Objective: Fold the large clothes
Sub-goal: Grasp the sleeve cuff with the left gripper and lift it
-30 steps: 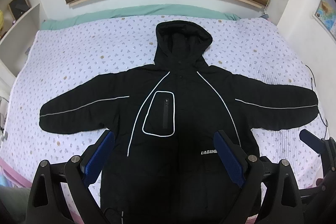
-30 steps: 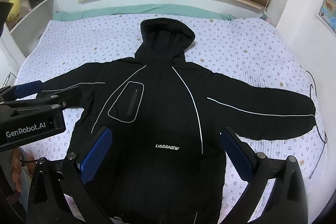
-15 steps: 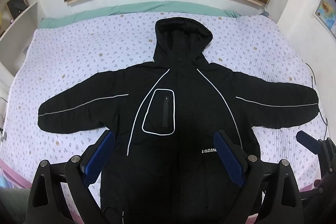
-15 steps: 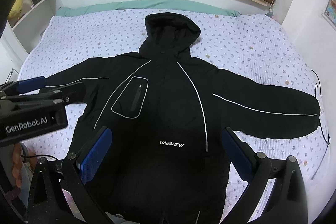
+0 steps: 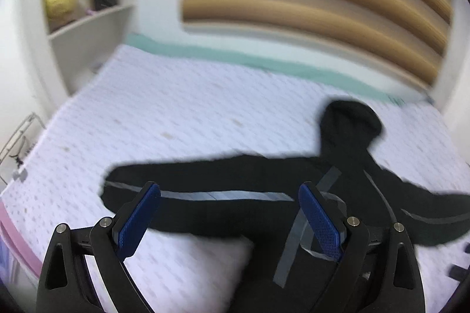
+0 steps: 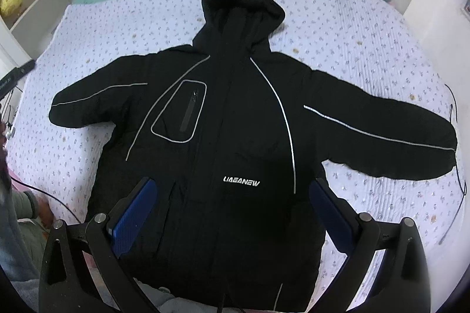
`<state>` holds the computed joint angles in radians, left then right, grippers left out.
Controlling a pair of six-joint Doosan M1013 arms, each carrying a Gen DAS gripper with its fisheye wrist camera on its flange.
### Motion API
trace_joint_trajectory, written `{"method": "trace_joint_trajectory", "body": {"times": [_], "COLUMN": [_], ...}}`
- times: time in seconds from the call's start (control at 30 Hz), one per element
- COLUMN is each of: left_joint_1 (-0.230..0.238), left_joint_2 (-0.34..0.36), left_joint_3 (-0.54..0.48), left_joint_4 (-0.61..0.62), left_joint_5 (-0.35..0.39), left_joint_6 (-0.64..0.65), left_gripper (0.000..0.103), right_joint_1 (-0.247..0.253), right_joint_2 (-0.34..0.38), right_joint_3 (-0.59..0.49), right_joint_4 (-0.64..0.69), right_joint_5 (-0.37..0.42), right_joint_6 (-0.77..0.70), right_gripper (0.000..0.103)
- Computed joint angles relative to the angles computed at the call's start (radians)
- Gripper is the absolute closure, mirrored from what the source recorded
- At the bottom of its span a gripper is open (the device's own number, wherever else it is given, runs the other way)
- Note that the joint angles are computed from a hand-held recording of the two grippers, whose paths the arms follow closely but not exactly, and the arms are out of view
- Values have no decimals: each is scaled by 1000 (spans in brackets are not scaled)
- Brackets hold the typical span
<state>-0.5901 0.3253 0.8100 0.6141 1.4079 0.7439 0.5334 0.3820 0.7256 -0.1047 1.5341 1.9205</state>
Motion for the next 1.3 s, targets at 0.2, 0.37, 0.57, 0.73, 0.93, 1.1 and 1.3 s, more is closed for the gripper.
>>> {"method": "trace_joint_trajectory", "body": {"times": [0.2, 0.37, 0.57, 0.73, 0.93, 1.1, 1.3], "left_joint_1": [183, 307, 401, 442, 412, 324, 232], "left_joint_2": [-152, -195, -237, -217, -202, -199, -151], "left_joint_3": [331, 495, 693, 757, 747, 648, 548], "left_joint_4": [-27, -175, -291, -448, -303, -126, -524], "left_joint_5": [-210, -313, -548, -737, -793, -808, -1168], "left_joint_6": [-316, -428, -634, -669, -833, -678, -78], "left_gripper": [8, 8, 8, 10, 80, 87, 87], "right_joint_1": [-25, -30, -32, -25, -30, -50, -61], "right_joint_2": [7, 42, 104, 141, 132, 116, 112], "right_joint_3": [15, -26, -102, -142, -114, -74, -56], "right_joint_4": [47, 28, 35, 60, 96, 142, 195], "right_joint_5": [-9, 44, 137, 176, 164, 130, 107], "right_joint_6": [126, 188, 216, 209, 213, 240, 222], "right_gripper": [0, 0, 0, 0, 0, 0, 0]}}
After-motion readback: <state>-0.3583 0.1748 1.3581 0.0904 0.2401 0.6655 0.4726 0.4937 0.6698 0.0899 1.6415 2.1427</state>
